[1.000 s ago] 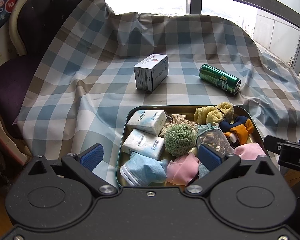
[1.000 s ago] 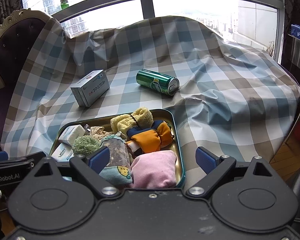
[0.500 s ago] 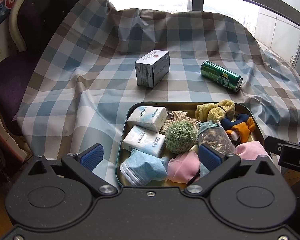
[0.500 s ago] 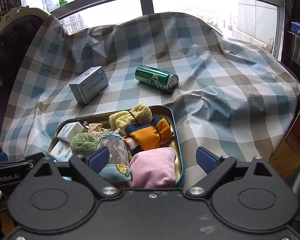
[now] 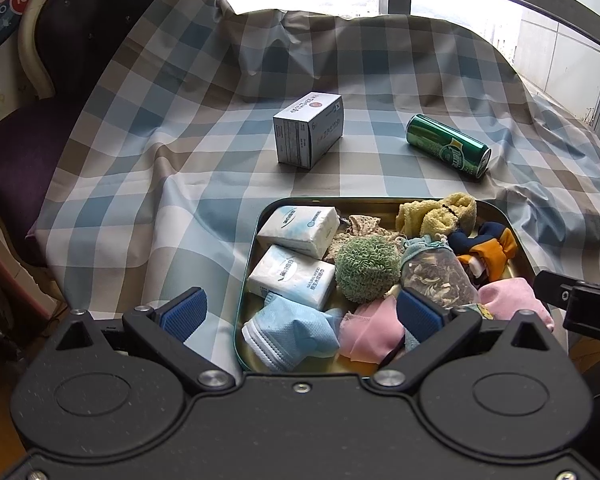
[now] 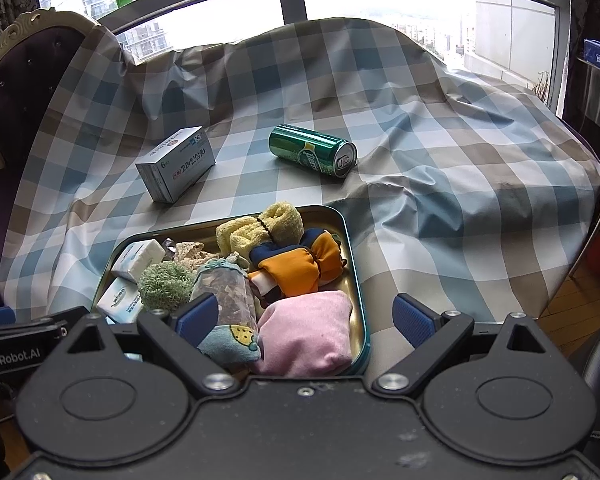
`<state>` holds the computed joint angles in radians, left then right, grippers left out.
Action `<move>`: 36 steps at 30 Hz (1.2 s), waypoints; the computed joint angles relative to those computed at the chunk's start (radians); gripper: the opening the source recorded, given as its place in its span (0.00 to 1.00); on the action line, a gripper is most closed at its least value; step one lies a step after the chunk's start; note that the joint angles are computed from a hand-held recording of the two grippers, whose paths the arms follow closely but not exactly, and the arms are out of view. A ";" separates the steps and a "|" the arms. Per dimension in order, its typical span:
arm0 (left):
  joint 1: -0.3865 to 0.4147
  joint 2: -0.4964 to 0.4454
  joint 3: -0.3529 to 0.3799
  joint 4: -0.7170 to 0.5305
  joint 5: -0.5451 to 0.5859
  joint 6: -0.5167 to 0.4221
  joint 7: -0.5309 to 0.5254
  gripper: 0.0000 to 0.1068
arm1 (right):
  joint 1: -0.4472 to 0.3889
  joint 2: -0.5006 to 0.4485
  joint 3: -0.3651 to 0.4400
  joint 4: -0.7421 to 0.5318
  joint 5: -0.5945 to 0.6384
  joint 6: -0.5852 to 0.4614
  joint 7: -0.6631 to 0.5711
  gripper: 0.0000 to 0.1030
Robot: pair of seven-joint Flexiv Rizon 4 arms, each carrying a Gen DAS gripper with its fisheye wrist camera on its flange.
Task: Organize soft objects
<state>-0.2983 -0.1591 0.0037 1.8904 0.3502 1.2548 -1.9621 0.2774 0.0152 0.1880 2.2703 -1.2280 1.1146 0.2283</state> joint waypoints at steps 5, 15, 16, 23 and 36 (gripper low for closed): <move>-0.001 -0.001 -0.001 -0.003 0.000 -0.009 0.001 0.93 | 0.001 -0.004 0.000 -0.001 0.009 0.003 -0.002 0.92; -0.001 0.000 -0.002 -0.003 0.003 -0.011 -0.001 0.93 | 0.002 -0.003 0.000 0.002 0.013 0.002 0.000 0.92; -0.001 0.001 -0.002 -0.003 0.005 -0.011 -0.003 0.93 | 0.002 -0.003 0.000 0.002 0.013 0.002 0.000 0.92; -0.001 0.002 -0.003 -0.003 0.004 -0.012 -0.003 0.93 | 0.001 -0.001 0.000 0.003 0.009 0.003 0.002 0.92; -0.001 0.003 -0.003 -0.004 0.008 -0.014 -0.008 0.93 | 0.001 0.000 0.001 0.004 0.008 0.003 0.004 0.93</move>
<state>-0.2994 -0.1558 0.0005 1.8867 0.3586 1.2407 -1.9706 0.2780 0.0152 0.1887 2.2747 -1.2196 1.1181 0.2320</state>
